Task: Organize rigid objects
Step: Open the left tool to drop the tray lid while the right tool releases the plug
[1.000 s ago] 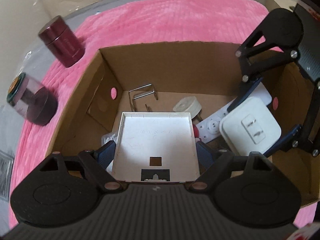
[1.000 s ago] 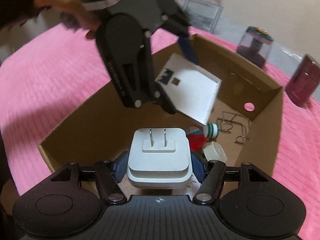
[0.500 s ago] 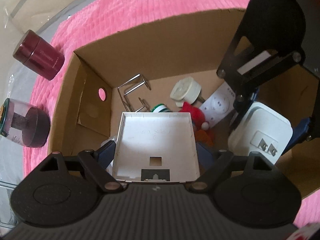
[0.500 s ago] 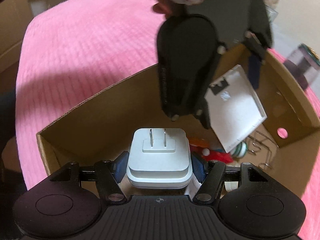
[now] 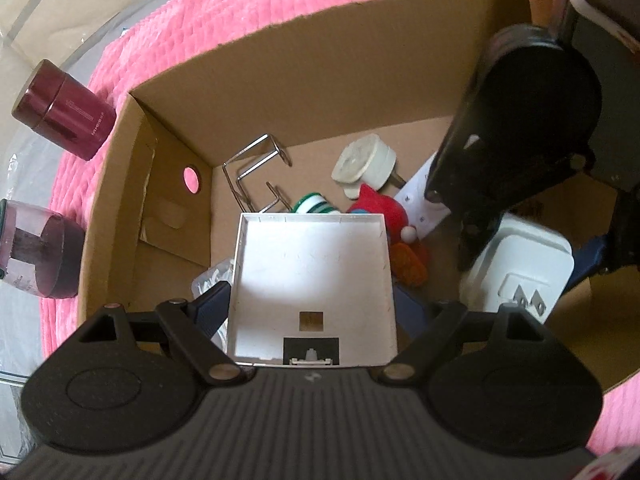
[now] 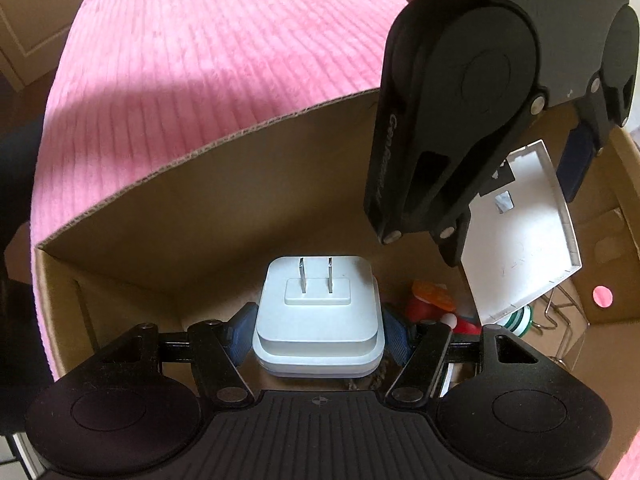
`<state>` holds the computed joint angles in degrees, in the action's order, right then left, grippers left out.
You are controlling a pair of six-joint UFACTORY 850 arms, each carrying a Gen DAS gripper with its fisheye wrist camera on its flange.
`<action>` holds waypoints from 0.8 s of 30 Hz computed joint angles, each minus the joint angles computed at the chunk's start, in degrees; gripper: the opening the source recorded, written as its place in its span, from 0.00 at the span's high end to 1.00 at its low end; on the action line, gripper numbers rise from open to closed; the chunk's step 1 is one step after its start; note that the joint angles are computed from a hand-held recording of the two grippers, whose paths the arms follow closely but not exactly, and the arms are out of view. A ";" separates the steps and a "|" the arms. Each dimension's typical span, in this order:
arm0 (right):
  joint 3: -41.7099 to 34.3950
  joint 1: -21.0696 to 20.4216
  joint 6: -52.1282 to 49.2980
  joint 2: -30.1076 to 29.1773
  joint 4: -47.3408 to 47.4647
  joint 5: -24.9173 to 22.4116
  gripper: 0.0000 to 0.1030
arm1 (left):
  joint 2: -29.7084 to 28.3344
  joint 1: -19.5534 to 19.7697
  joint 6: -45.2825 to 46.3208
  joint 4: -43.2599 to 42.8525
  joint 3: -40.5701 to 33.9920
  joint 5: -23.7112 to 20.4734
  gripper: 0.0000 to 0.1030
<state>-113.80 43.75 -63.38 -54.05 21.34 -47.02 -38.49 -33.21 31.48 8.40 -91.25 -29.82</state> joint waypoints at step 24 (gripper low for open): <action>5.33 0.42 -1.57 3.52 -0.56 5.96 0.36 | 2.82 -0.16 -4.79 3.05 4.43 5.13 0.19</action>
